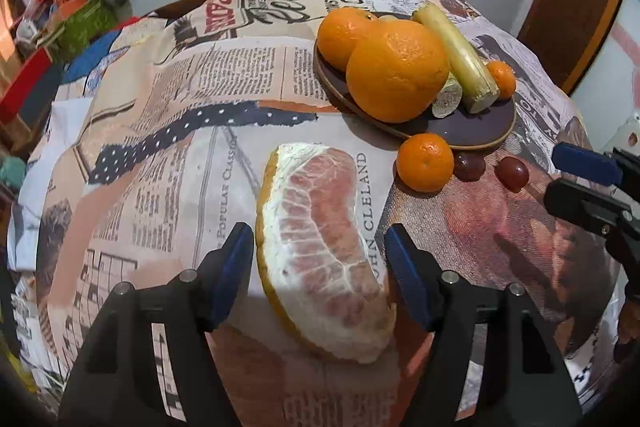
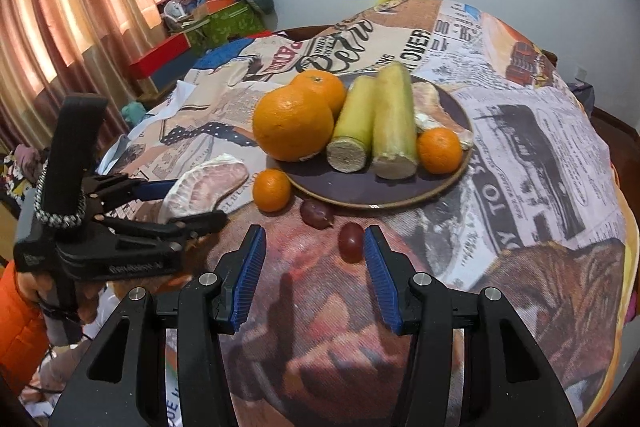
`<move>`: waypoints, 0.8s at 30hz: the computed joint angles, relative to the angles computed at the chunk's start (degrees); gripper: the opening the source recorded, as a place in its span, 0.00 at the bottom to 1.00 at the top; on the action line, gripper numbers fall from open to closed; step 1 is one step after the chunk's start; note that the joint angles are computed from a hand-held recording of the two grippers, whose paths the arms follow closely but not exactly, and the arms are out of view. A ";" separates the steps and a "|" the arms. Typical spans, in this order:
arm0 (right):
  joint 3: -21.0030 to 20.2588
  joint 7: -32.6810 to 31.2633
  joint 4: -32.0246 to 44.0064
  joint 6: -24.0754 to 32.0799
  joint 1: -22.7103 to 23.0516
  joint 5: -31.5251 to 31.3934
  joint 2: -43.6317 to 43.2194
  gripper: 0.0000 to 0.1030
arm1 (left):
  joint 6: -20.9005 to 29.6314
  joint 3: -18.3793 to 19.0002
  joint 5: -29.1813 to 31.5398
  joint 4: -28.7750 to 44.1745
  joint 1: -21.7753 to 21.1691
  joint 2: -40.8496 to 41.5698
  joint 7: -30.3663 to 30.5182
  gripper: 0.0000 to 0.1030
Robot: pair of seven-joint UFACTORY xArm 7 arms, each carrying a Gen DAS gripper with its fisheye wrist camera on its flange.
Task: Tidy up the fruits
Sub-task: 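Grasp the pink pomelo wedge with left tool while right tool grasps a small mandarin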
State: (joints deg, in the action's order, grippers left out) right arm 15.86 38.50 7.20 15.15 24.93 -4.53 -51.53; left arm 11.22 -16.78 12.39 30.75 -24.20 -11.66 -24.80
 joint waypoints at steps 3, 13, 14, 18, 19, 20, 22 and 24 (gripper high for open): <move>0.02 -0.31 1.21 -3.07 -0.58 -0.24 3.62 0.46 | -1.77 -0.19 1.29 -0.33 1.00 0.30 -0.34 0.60; 0.67 -2.47 6.14 -9.00 -1.85 -0.76 15.25 0.43 | -5.71 3.26 -4.97 -2.27 -1.63 -0.35 6.11 0.49; 0.66 -2.77 6.59 -9.20 -2.02 -0.85 16.16 0.40 | -6.11 4.74 -7.14 -2.69 -3.16 -0.70 7.83 0.49; 1.41 -3.33 8.22 -9.99 -3.54 -1.39 19.36 0.39 | -7.23 8.53 -13.71 -4.18 -6.83 -2.36 12.81 0.49; 1.72 -3.31 8.45 -10.10 -4.01 -1.57 19.83 0.39 | -7.51 8.66 -14.45 -4.53 -6.86 -2.84 13.48 0.49; 2.16 -3.18 8.64 -10.36 -4.67 -1.81 20.30 0.34 | -7.86 8.42 -14.72 -4.89 -6.58 -3.32 13.90 0.49; 3.24 -2.78 9.32 -10.22 -6.13 -2.44 21.45 0.30 | -8.53 8.19 -15.12 -5.63 -6.41 -4.23 14.72 0.49; 4.69 -2.01 9.82 -10.38 -7.74 -3.35 22.06 0.28 | -8.72 8.30 -15.67 -5.83 -6.78 -4.55 15.33 0.49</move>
State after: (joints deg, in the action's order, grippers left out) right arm 20.55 36.50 17.02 4.77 17.19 -7.88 -29.47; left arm 2.50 -8.48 -3.28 24.93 -30.98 -16.20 -9.47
